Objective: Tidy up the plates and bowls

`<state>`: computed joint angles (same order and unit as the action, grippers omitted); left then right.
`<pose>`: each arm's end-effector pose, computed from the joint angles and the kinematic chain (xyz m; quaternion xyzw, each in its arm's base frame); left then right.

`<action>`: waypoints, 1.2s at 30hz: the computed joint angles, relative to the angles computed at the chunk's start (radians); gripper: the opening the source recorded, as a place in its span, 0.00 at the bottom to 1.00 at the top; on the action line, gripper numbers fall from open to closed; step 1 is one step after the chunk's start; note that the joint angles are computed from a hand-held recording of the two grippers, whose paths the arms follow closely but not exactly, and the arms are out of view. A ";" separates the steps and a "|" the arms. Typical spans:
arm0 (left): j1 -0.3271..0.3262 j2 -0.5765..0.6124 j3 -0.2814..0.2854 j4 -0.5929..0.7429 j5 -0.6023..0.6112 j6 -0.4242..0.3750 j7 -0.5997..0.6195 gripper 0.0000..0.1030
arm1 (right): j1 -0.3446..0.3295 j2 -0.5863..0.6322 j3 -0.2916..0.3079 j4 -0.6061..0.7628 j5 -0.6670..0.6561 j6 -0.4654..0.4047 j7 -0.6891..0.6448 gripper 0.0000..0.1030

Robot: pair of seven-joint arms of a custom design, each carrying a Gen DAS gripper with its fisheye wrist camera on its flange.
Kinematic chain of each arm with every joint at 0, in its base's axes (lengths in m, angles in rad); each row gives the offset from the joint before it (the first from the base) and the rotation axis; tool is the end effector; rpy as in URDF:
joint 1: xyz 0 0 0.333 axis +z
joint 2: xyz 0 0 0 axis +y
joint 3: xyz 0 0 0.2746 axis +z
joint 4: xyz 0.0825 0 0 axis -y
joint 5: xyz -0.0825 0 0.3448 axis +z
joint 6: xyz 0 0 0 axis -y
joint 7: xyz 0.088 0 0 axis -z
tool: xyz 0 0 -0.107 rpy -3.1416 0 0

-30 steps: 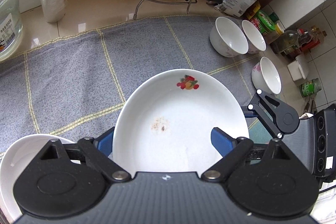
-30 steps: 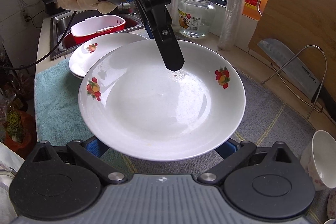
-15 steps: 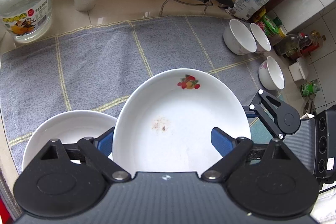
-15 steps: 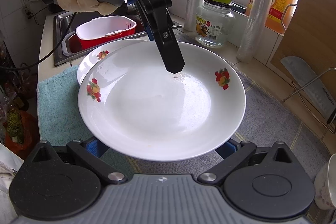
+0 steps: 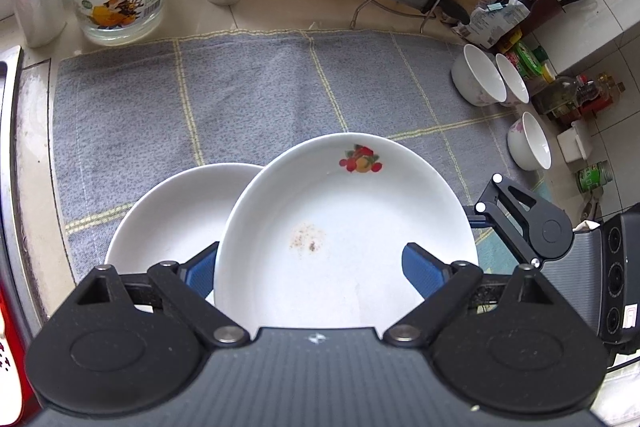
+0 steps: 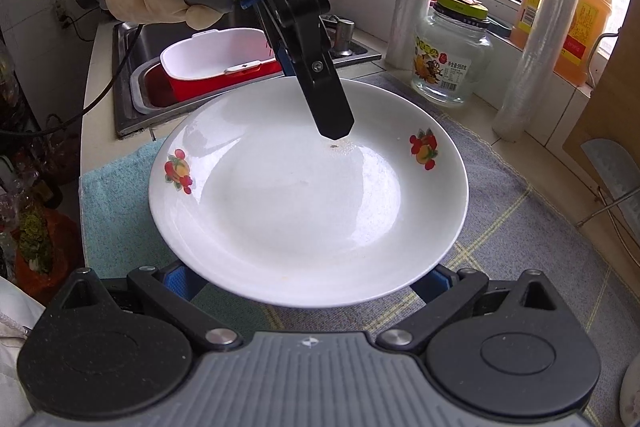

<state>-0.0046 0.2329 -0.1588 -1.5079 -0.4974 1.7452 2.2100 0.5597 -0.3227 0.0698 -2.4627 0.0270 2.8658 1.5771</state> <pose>0.5740 -0.1291 0.5114 0.4022 -0.8778 0.2239 0.1326 0.3742 0.2727 0.4813 -0.8280 0.4342 -0.1625 0.3153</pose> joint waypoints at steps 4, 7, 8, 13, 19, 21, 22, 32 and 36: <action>0.009 0.006 0.006 -0.002 0.000 -0.002 0.010 0.90 | 0.002 0.032 0.008 0.030 0.005 -0.007 0.007 1.00; 0.017 0.018 0.008 0.008 -0.004 -0.005 0.014 0.90 | -0.002 0.054 0.014 0.052 0.006 -0.016 0.008 1.00; 0.019 0.021 0.008 0.011 -0.005 -0.006 0.013 0.90 | -0.002 0.061 0.015 0.058 0.009 -0.017 0.006 1.00; 0.027 0.042 0.008 0.024 -0.004 -0.014 0.012 0.90 | -0.006 0.086 0.021 0.083 0.026 -0.031 -0.007 1.00; 0.032 0.066 0.005 0.046 0.005 -0.023 0.013 0.90 | -0.017 0.105 0.029 0.106 0.035 -0.044 -0.022 1.00; 0.033 0.075 0.005 0.057 0.008 -0.026 0.013 0.90 | -0.017 0.110 0.029 0.112 0.042 -0.048 -0.028 1.00; 0.034 0.077 0.004 0.059 0.009 -0.027 0.013 0.90 | -0.019 0.113 0.030 0.116 0.042 -0.050 -0.030 1.00; 0.034 0.084 0.004 0.054 0.028 -0.019 0.016 0.90 | -0.034 0.140 0.046 0.151 0.028 -0.077 -0.038 1.00; 0.034 0.083 0.004 0.048 0.034 -0.014 0.017 0.90 | -0.036 0.143 0.049 0.158 0.030 -0.083 -0.043 1.00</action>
<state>0.0292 0.3159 -0.1545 -1.4604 -0.4635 1.7310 2.2271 0.5239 -0.1796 0.1188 -2.3048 0.0574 2.7831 1.5342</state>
